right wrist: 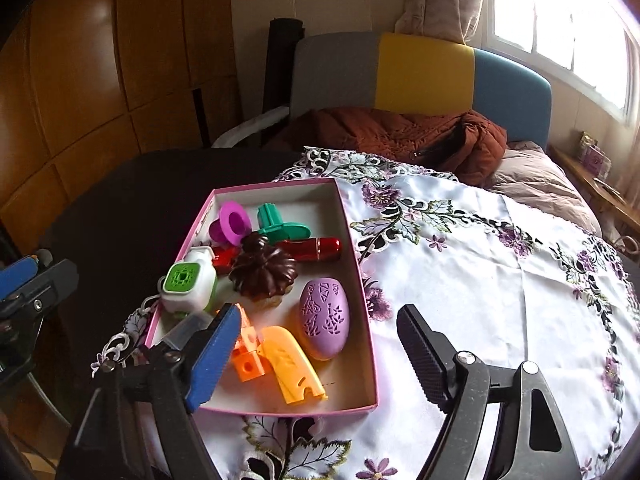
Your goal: Organize rigid objects
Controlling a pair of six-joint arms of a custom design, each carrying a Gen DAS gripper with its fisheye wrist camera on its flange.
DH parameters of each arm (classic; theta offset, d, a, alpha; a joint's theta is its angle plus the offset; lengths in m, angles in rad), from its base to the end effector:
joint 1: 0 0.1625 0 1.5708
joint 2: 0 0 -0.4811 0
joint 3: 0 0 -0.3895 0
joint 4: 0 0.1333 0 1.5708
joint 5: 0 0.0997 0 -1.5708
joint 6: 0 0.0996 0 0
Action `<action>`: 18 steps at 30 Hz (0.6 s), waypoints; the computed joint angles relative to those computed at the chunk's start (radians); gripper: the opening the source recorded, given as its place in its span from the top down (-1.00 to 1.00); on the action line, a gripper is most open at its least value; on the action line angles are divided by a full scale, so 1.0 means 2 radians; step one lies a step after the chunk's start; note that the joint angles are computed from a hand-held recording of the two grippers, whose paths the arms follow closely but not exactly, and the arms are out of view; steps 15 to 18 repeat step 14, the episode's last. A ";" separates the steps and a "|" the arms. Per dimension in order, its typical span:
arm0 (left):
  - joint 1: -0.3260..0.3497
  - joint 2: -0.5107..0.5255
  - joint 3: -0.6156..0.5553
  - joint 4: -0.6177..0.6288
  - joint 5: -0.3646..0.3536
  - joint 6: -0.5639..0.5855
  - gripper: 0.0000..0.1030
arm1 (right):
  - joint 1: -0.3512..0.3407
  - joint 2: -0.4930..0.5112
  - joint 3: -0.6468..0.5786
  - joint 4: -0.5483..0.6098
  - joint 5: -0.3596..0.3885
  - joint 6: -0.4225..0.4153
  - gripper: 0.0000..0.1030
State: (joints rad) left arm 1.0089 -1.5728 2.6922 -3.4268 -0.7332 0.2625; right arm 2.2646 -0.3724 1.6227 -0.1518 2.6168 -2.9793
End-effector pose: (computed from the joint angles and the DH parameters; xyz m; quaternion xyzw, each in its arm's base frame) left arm 0.0222 -0.3538 0.3107 0.2073 0.8396 -0.3818 0.3261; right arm 0.3590 -0.3579 -0.1219 0.1085 -0.8434 0.3860 0.3577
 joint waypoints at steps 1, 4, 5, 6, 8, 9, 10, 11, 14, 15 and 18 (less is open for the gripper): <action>0.000 0.001 0.001 0.000 0.001 0.001 -0.39 | 0.001 0.000 0.000 0.000 0.000 0.000 -0.59; 0.001 0.000 0.001 0.000 -0.002 0.001 -0.37 | 0.002 0.002 -0.001 0.001 0.002 0.002 -0.60; 0.002 0.002 0.001 -0.004 -0.001 0.004 -0.32 | 0.002 0.002 -0.001 0.003 0.002 0.003 -0.60; 0.001 0.007 0.003 -0.016 0.003 0.011 -0.21 | 0.002 0.003 -0.002 0.005 0.002 0.005 -0.60; 0.004 0.011 0.003 -0.026 0.002 0.016 -0.15 | 0.002 0.006 -0.004 0.007 0.004 0.007 -0.60; 0.005 0.012 0.003 -0.033 0.000 0.018 -0.13 | 0.002 0.007 -0.004 0.008 0.003 0.008 -0.60; 0.006 0.014 0.004 -0.041 0.000 0.022 -0.12 | 0.002 0.007 -0.005 0.009 0.003 0.010 -0.60; 0.007 0.015 0.004 -0.045 -0.001 0.023 -0.12 | 0.001 0.008 -0.005 0.010 0.002 0.010 -0.60; 0.010 0.011 -0.001 -0.029 -0.005 0.019 -0.12 | 0.001 0.008 -0.005 0.009 0.004 0.008 -0.60; 0.010 0.011 -0.001 -0.029 -0.005 0.019 -0.12 | 0.001 0.008 -0.005 0.009 0.004 0.008 -0.60; 0.010 0.011 -0.001 -0.029 -0.005 0.019 -0.12 | 0.001 0.008 -0.005 0.009 0.004 0.008 -0.60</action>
